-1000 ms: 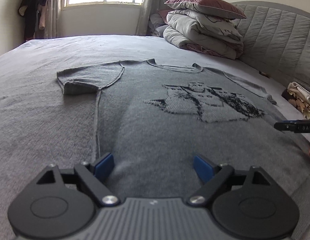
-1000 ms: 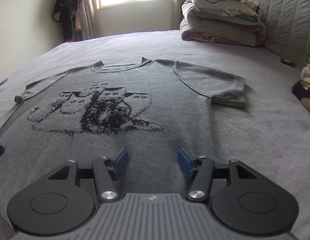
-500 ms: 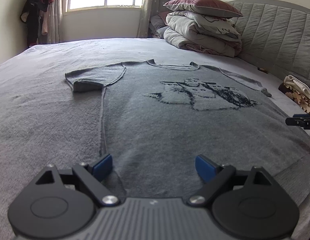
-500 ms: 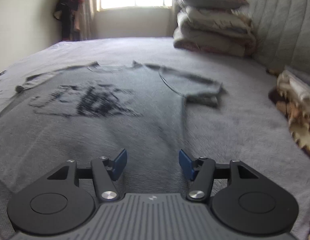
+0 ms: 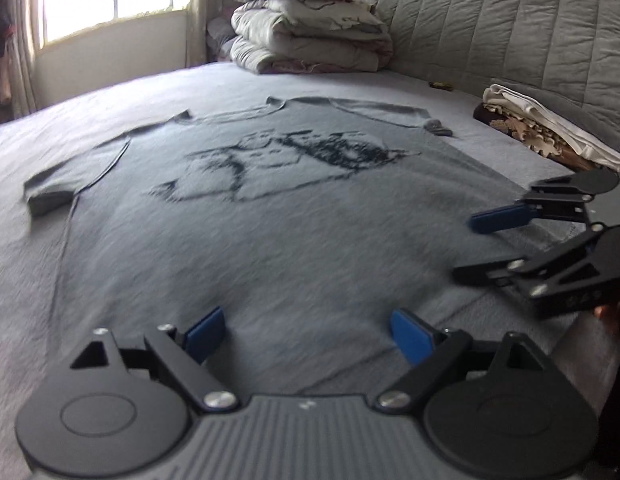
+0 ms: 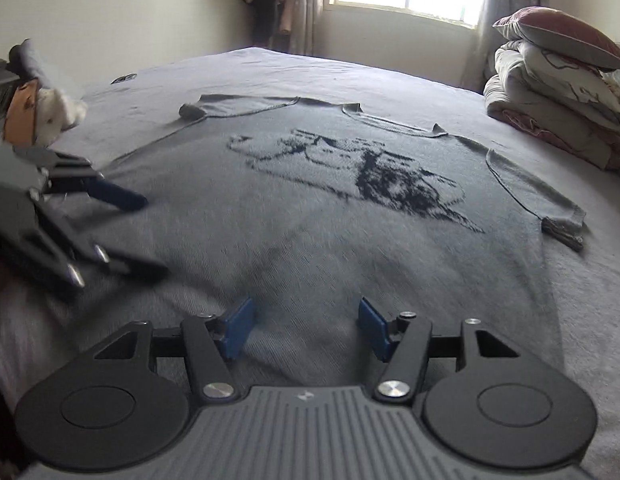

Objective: Fold clothes

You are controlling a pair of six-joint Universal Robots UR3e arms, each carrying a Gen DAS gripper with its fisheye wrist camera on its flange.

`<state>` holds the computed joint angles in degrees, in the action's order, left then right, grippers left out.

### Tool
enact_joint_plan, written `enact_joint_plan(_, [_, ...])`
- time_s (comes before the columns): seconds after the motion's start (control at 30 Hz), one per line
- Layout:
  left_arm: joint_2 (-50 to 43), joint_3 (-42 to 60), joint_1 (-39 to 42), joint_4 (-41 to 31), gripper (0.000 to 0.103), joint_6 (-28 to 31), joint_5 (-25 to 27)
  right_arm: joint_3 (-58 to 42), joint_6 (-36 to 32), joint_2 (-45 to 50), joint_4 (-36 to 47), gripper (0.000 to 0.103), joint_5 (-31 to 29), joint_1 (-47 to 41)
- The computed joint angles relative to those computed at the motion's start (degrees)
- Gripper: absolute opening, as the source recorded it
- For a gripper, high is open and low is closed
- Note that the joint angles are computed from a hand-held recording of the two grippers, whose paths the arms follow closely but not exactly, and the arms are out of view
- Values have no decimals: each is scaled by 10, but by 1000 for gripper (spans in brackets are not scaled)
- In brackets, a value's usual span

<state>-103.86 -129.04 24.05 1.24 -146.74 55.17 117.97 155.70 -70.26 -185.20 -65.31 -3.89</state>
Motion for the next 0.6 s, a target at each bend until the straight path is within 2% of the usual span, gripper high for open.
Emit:
enact_joint_plan(0.17, [71,-9,55,-119,92,75,-2,17,-26,-68,113,63,38,-74])
enact_joint_plan(0.23, [98,-7,65,-153,92,80,4,22,-31,-89,146,63,52,-99])
enact_joint_plan(0.33, [126,-7,71,-168,92,44,2,10,-26,-111,199,63,74,-128])
enact_joint_plan(0.43, [148,-13,66,-170,92,16,-29,-12,9,-121,226,63,75,-148])
enact_joint_plan(0.6, [126,9,-9,-124,92,-55,-37,-27,54,-123,244,63,89,-197])
